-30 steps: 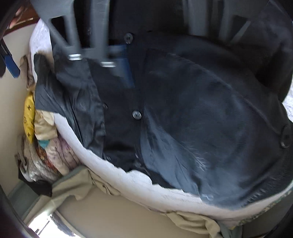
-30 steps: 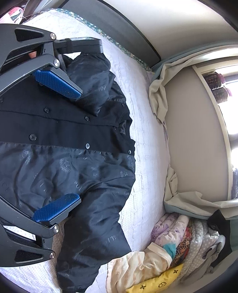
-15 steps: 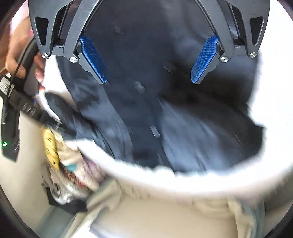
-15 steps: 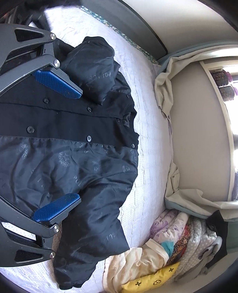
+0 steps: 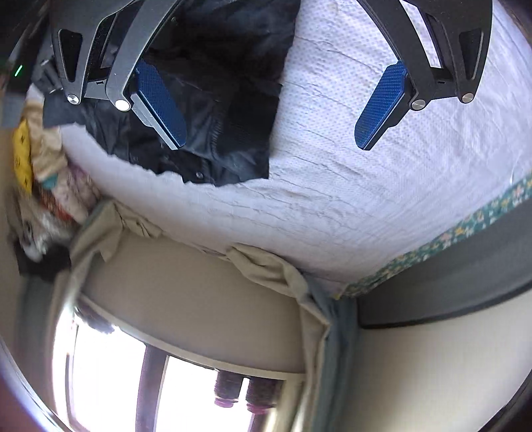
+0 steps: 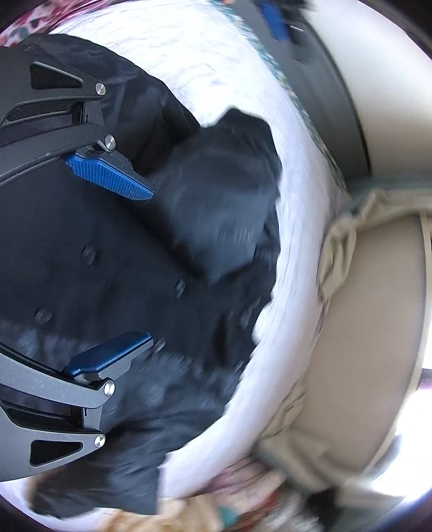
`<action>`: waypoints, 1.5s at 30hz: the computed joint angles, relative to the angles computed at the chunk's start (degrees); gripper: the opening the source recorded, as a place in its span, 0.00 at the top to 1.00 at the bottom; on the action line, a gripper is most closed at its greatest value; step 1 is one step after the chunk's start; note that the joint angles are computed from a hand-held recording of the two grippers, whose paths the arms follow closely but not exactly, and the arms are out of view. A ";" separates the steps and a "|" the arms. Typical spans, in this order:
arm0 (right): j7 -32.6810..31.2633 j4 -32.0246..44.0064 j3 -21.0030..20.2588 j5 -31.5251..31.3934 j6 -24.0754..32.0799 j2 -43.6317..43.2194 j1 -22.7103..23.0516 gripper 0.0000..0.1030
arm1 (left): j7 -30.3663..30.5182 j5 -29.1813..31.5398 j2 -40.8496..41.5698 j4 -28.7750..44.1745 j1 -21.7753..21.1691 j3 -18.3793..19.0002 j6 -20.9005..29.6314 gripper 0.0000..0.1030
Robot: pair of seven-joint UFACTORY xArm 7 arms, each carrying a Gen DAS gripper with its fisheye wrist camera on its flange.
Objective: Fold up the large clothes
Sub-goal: 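Move the right tool over the other sleeve toward its knit cuff, then grasp the black knit cuff with the right tool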
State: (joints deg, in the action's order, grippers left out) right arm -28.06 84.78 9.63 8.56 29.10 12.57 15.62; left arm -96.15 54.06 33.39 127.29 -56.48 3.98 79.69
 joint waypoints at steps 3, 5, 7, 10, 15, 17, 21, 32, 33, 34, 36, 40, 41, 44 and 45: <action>-2.73 0.85 1.06 -4.24 -1.57 1.74 2.72 0.17 | -2.00 0.67 -0.76 -1.38 -0.24 0.03 1.28 0.01; -3.03 1.23 0.60 -8.72 -2.99 3.16 5.04 0.17 | -1.94 0.25 -0.48 -0.93 -0.11 -0.26 2.39 0.01; -0.62 1.38 -1.44 -15.69 -5.11 4.97 8.24 0.17 | -2.83 0.07 -1.28 -2.20 -0.06 -0.42 2.27 0.01; 6.75 1.78 -5.68 -24.36 -9.27 7.29 12.03 0.27 | -3.66 -0.39 -2.18 -3.87 0.82 -1.21 1.11 0.01; 12.06 11.20 -4.81 -20.60 -2.20 12.63 9.00 0.76 | -1.19 -2.63 0.78 -0.49 2.31 -1.75 0.87 0.01; 12.83 15.49 -2.85 -14.02 2.53 14.27 5.50 0.81 | 0.45 -4.57 2.74 1.71 2.80 -1.46 0.81 0.01; 17.44 29.03 -0.09 1.29 20.20 20.96 -2.41 0.85 | 2.62 -8.27 5.74 4.74 3.05 -0.56 -0.10 0.01; 25.85 30.32 0.66 18.07 35.78 22.43 -12.42 0.61 | 4.10 -12.32 7.66 6.15 1.62 1.39 -1.22 0.01; 25.70 29.67 0.23 17.56 35.35 21.55 -12.27 0.54 | 4.06 -12.41 7.55 6.05 1.58 1.41 -1.23 0.01; 25.48 28.91 0.00 17.52 35.15 20.65 -12.48 0.48 | 3.99 -12.46 7.43 5.91 1.54 1.40 -1.29 0.01; 24.92 27.21 -0.14 18.58 35.01 18.65 -13.56 0.36 | 3.85 -12.58 7.33 5.85 1.47 1.34 -1.34 0.01; 25.67 27.55 -0.95 19.72 37.58 16.85 -15.20 0.30 | 4.57 -12.65 8.03 7.01 1.36 1.40 -0.81 0.01; 25.51 27.57 -1.19 19.88 37.90 16.23 -15.69 0.30 | 5.09 -12.78 8.77 8.27 1.26 1.48 -0.28 0.01; 24.18 29.77 -1.56 21.57 37.88 16.31 -17.76 0.30 | 7.28 -13.81 11.13 12.53 1.29 1.88 0.33 0.01; 23.89 30.97 -1.44 22.12 37.83 16.82 -18.17 0.30 | 7.86 -14.18 11.70 13.66 1.26 2.17 0.22 0.01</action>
State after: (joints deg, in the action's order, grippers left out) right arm -4.17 115.75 8.19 30.68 66.93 29.38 -2.55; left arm -88.29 39.89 45.09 140.95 -55.22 6.15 79.91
